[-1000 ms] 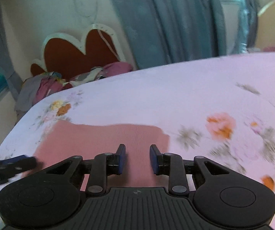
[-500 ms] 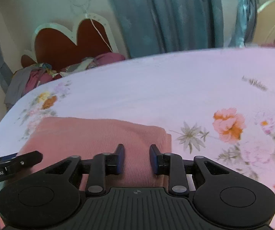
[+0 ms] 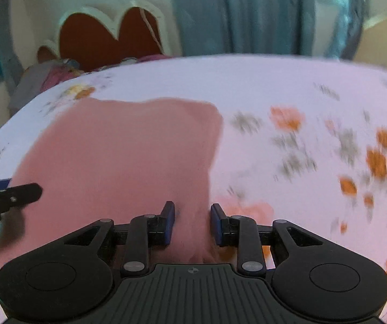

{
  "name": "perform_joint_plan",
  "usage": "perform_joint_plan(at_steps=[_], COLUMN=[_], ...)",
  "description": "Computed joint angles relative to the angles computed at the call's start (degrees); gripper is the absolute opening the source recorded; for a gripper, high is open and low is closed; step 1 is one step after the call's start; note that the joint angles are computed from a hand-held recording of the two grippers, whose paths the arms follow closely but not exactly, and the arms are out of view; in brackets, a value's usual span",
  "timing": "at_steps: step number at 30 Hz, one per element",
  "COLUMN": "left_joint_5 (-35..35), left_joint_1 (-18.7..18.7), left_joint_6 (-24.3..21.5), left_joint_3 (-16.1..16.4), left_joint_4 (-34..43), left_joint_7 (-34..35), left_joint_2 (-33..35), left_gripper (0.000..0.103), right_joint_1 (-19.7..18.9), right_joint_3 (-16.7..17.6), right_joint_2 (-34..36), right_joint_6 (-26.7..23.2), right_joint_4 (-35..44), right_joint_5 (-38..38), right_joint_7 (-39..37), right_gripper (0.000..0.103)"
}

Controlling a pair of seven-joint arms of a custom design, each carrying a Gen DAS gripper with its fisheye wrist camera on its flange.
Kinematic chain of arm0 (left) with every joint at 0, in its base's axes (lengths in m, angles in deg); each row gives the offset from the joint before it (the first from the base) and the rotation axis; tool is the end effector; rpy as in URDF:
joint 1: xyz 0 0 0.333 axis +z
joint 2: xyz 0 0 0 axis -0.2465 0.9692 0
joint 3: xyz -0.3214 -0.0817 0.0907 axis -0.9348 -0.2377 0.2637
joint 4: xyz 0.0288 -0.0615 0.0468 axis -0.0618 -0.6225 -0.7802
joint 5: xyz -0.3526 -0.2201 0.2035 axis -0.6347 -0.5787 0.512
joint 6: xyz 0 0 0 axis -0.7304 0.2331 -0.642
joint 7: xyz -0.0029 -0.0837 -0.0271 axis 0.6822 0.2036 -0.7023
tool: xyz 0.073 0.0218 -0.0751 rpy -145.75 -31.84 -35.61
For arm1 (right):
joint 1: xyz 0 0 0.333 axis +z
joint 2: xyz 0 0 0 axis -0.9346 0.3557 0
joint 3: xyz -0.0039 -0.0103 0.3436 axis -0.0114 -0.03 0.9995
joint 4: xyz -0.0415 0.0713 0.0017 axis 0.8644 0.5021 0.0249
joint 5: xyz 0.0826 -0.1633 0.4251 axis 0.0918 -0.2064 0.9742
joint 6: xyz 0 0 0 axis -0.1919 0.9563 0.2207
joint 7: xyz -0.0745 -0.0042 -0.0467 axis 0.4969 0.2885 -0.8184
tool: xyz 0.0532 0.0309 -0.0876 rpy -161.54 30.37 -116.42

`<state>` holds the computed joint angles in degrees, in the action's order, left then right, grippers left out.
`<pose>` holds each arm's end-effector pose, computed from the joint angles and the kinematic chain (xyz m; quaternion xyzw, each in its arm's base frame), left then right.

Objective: Fold small clothes

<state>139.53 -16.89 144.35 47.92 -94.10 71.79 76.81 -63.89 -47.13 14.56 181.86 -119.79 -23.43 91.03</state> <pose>0.6044 -0.1554 0.4148 -0.7165 0.5471 -0.3201 0.2912 0.7060 0.1011 0.4262 -0.7819 0.5078 -0.0554 0.3573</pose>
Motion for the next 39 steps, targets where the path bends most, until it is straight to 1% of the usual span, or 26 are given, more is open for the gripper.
perform_joint_plan(at_steps=[3, 4, 7, 8, 9, 11, 12, 15, 18, 23, 26, 29, 32, 36, 39], left_joint_5=[-2.46, -2.87, -3.49, -3.67, -5.65, -10.59, -11.65, -11.51, -14.26, -18.45, -20.69, -23.30, -24.86, -19.51, -14.60], left_joint_1=[-0.05, -0.07, 0.08, 0.03, -0.04, -0.07, -0.06, -0.16, -0.29, -0.70, -1.03, -1.57, -2.38, -3.63, -4.48], left_joint_6=[-0.49, -0.55, -0.62, -1.25, -1.59, -0.78, -0.44, -0.93, -0.82, -2.03, -3.25, -5.90, -10.46, -16.67, -18.43], left_joint_3=[-0.28, -0.45, -1.06, -1.36, -1.54, -1.59, -1.57, -1.67, -1.66, -1.66, -1.86, -2.34, -3.06, -4.32, -5.40], left_joint_4=[-0.85, -1.46, -3.10, -3.39, -3.65, -4.36, -4.61, -4.50, -4.29, -4.28, -4.40, -4.29, -3.67, -3.31, -4.50], left_joint_7=[3.08, 3.78, 4.35, 4.75, 6.83, 10.20, 10.49, 10.25, 13.20, 15.53, 16.61, 18.05, 18.01, 11.18, 6.81], left_joint_2=[-1.09, -1.79, -2.91, -2.95, -2.74, -2.35, -2.33, -2.28, -1.88, -1.70, -1.94, -2.30, -2.62, -3.75, -5.94], left_gripper=[0.071, 0.069, 0.070, 0.071, 0.073, 0.073, 0.073, 0.074, 0.081, 0.099, 0.103, 0.103, 0.103, 0.103, 0.103], right_joint_1=[0.26, 0.11, 0.32, 0.91, 1.44, 1.03, 0.94, 1.27, 1.32, 1.15, 1.12, 0.98, 1.00, 1.13, 1.28], right_joint_3=[-0.09, -0.08, -0.58, -0.81, -1.04, -1.53, -1.73, -1.97, -1.97, -1.95, -1.88, -1.86, -1.72, -1.55, -1.79], right_joint_2=[-1.66, -2.71, -5.81, -6.42, -6.61, -6.18, -6.04, -6.13, -5.99, -5.73, -5.80, -5.81, -6.07, -6.61, -7.48], right_joint_6=[1.25, 1.52, 1.06, 2.72, 4.54, 3.69, 3.14, 3.07, 2.97, 2.61, 2.67, 2.44, 3.16, 4.47, 3.84], right_joint_4=[-1.13, -2.03, -5.51, -6.87, -8.01, -8.01, -7.82, -8.03, -8.14, -7.70, -7.80, -7.81, -8.31, -9.27, -9.39], right_joint_5=[-0.31, 0.36, 0.47, -1.15, -2.70, -0.69, -0.43, -2.27, -2.39, -2.81, -2.92, -2.34, -1.62, 0.21, -0.49], right_joint_7=[0.22, -0.76, -3.55, -4.23, -4.35, -4.39, -3.48, -1.20, 0.02, 0.26, -0.26, -0.91, -2.45, -5.40, -5.79], right_gripper=[0.029, 0.028, 0.028, 0.028, 0.028, 0.029, 0.029, 0.029, 0.029, 0.029, 0.029, 0.029, 0.029, 0.029, 0.029])
